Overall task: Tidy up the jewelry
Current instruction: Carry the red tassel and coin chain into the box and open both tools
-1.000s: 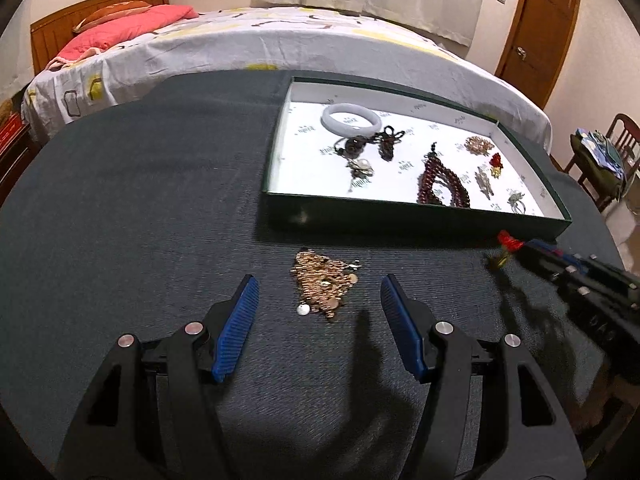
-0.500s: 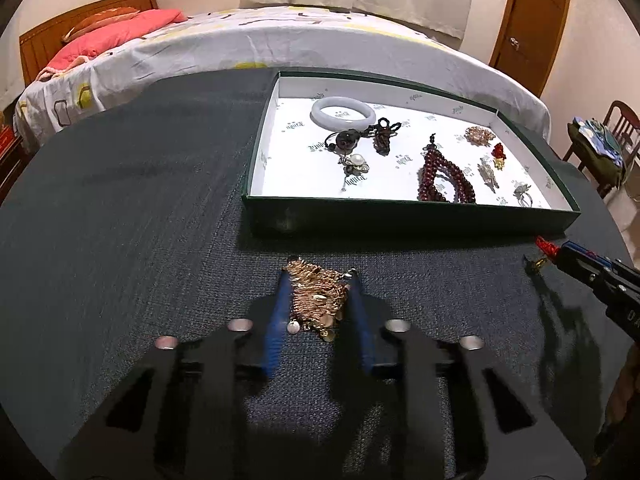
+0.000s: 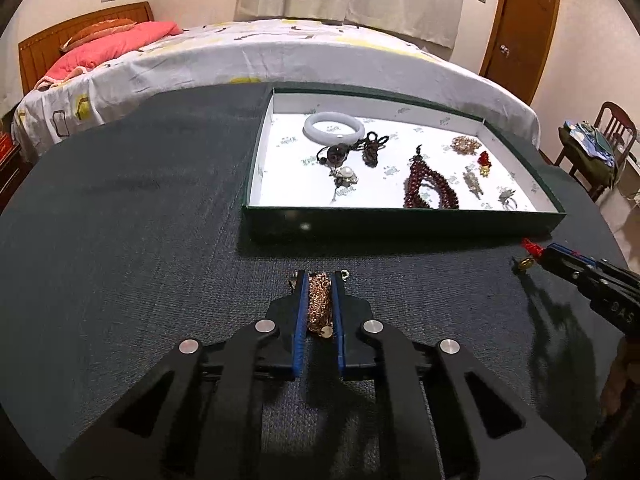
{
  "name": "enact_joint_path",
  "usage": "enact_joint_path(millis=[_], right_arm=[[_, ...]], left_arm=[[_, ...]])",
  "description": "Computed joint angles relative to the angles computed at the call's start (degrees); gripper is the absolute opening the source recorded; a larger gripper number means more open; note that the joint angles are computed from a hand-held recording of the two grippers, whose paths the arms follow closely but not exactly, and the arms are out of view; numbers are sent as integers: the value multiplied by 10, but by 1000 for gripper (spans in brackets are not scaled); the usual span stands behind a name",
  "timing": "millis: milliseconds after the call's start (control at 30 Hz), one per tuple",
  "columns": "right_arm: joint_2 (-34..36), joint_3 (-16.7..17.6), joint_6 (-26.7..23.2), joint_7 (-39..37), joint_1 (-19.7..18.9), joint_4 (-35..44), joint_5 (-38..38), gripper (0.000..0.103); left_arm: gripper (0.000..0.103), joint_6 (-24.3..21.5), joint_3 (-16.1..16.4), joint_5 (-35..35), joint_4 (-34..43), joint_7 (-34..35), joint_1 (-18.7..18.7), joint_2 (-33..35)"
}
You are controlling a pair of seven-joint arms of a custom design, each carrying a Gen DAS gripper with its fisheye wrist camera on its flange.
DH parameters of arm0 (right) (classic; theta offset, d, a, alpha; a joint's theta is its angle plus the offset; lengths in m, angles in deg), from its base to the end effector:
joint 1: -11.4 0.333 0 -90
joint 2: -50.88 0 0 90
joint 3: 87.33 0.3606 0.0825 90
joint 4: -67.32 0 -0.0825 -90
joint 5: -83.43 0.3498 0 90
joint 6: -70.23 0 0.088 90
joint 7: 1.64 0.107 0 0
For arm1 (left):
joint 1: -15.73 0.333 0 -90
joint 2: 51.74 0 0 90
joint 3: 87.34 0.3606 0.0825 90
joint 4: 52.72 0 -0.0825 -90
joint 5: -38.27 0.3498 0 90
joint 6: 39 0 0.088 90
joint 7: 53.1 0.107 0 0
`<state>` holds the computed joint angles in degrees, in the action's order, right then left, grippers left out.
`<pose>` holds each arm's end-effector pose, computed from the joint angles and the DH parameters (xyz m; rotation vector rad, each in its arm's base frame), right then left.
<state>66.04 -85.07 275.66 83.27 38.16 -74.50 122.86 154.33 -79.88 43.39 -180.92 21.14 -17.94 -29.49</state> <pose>0.4752 0.1715 0.3528 -1.5735 1.8454 -0.5572 0.5255 -0.2772 0.3544 -1.5588 2.1282 -0.9149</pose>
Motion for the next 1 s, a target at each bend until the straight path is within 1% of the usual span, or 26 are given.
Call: enact_joint_path(millis=[67,233,400,500,600,833,1000], right_arm=[[-1,-1,1,-2,3,0,3,11],[-6,-2,10,-7,8,-4,11,11],[-19,-2,19,-27,18,-6,37,11],[-28,3,26,-35,18,-8,45,11],[-36,6,33,-48,21,-7,59,11],[-55,15,50,-85,20,2,86,11],[-61,17,59,-114,14,18,105,11]], left_arm=[[11,6,10,-4,-5,4,-11,-5],[10,18,10,-18,-13,18,-13,-20],[10,29,8,-46,-23,41,-19,-36],[10,39,4,-65,-28,60,-23,-48],[10,47,-13,-81,-30,76,-12,-58],[10,59,-61,-93,-16,95,25,-70],[10,64,-75,-93,10,105,34,-65]])
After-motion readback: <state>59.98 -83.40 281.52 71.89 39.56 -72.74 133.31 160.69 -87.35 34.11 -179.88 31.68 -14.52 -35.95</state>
